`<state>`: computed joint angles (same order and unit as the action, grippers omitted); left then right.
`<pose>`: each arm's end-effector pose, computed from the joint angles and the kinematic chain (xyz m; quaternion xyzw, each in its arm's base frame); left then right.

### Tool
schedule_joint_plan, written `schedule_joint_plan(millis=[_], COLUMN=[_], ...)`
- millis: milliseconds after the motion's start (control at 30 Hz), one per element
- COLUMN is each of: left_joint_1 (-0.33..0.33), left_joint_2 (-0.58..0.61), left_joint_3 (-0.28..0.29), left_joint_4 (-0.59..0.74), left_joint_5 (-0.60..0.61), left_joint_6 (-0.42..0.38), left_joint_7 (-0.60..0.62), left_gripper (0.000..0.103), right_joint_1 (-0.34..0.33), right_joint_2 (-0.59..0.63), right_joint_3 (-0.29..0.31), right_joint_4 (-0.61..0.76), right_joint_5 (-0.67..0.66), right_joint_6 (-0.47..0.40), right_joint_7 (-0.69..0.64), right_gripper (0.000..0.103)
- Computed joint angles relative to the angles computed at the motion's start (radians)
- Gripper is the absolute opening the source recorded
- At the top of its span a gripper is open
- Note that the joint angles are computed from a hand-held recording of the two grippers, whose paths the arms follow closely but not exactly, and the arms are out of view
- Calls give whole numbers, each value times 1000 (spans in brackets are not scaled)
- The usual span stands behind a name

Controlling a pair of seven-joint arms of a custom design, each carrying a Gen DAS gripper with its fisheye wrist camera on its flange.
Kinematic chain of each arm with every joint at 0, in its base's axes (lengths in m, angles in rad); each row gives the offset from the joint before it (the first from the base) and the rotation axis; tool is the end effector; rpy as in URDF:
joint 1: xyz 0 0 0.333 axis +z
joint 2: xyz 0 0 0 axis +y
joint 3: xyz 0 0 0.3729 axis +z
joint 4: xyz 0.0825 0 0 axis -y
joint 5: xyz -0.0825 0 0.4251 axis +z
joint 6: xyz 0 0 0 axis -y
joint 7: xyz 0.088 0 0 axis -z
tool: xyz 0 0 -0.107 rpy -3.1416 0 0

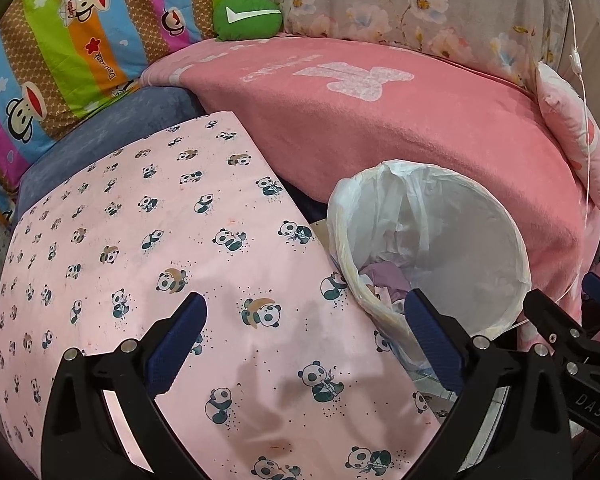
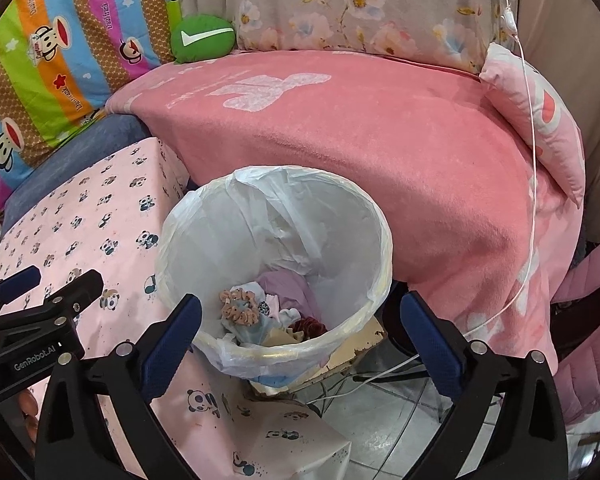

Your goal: Collect trash

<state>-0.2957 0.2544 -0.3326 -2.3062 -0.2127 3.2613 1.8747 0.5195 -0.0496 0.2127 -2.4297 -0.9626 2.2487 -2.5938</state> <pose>0.5100 -0.3358 0.3432 -0.4075 0.8440 -0.3147 0.1504 0.3865 0.3164 0.3492 -0.3931 0.8501 -0.3129 0.1577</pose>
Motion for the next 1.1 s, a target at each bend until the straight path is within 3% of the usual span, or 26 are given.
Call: schedule_joint_plan(millis=[300, 567, 967, 1100], left_joint_1=[-67, -173, -229, -312], left_joint_2=[-5, -6, -5, -5], left_joint_3=[62, 164, 218, 301], left_joint_4=[-8, -13, -13, -13], left_joint_5=[-2, -11, -28, -30], left_joint_6=[1, 19, 6, -1], left_joint_7=[-12, -13, -19, -35], left_gripper=[95, 95, 95, 95], right_joint_1=[6, 5, 3, 3], right_joint_2=[14, 12, 10, 9], right_joint_3=[0, -3, -4, -4], right_joint_4=[6, -3, -9, -11], right_joint_5=[1, 4, 2, 1], right_joint_6=[-7, -2, 3, 5], right_joint_7=[10, 15, 20, 22], right_gripper=[98, 98, 98, 98])
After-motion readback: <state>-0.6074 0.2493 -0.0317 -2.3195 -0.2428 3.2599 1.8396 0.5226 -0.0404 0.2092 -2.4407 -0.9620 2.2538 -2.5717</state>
